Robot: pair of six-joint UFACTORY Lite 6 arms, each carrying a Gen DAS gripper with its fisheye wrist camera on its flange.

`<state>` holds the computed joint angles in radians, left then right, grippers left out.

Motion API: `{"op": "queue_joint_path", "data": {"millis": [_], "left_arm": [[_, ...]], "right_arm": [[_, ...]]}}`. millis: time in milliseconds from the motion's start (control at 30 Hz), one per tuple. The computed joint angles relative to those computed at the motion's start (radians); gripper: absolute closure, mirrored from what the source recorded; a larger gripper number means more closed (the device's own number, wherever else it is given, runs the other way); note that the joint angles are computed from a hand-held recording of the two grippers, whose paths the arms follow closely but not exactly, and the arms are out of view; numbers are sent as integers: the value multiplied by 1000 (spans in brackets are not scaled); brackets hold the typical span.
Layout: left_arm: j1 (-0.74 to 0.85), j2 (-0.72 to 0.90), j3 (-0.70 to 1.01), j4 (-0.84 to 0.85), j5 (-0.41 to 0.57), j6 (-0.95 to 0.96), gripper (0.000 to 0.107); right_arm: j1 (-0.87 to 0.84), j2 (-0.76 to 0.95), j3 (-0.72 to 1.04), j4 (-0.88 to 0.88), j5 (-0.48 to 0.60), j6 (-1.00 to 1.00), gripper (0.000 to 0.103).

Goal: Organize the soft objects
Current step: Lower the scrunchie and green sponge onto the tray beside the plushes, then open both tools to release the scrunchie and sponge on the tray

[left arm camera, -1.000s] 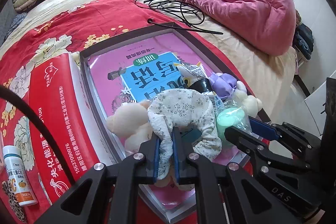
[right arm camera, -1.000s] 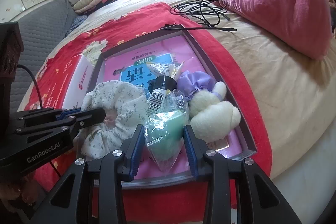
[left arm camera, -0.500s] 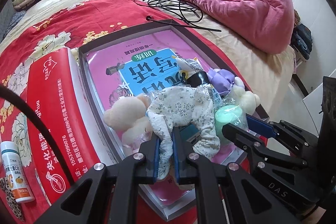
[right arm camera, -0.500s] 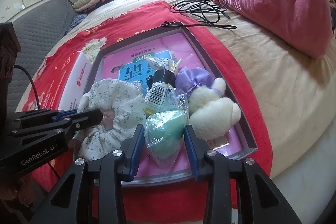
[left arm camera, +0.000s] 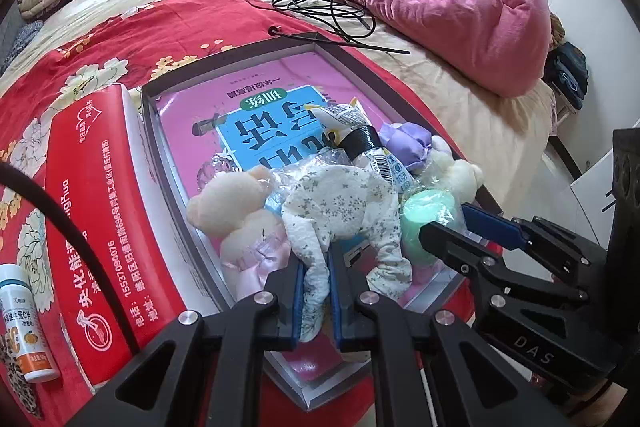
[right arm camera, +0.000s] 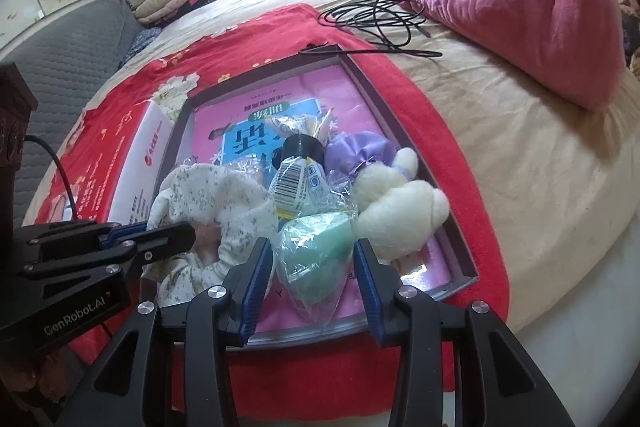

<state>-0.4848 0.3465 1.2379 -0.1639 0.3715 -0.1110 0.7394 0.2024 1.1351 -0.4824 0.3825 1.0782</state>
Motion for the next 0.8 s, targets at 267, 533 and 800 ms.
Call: {"op": "queue_joint_path", "data": {"millis": [267,533,800], "left_arm": [[-4,3,-7,-58,10,47,96],[-9,1,-6,-38,22,23,90],[-7,-16,-11,-13,35,7,83]], "right_arm": [[9,-19,14,-17,36,9,48],[17,-55,-4,-32,65,36,47],[29,-92,-14,-50,94,56,47]]}}
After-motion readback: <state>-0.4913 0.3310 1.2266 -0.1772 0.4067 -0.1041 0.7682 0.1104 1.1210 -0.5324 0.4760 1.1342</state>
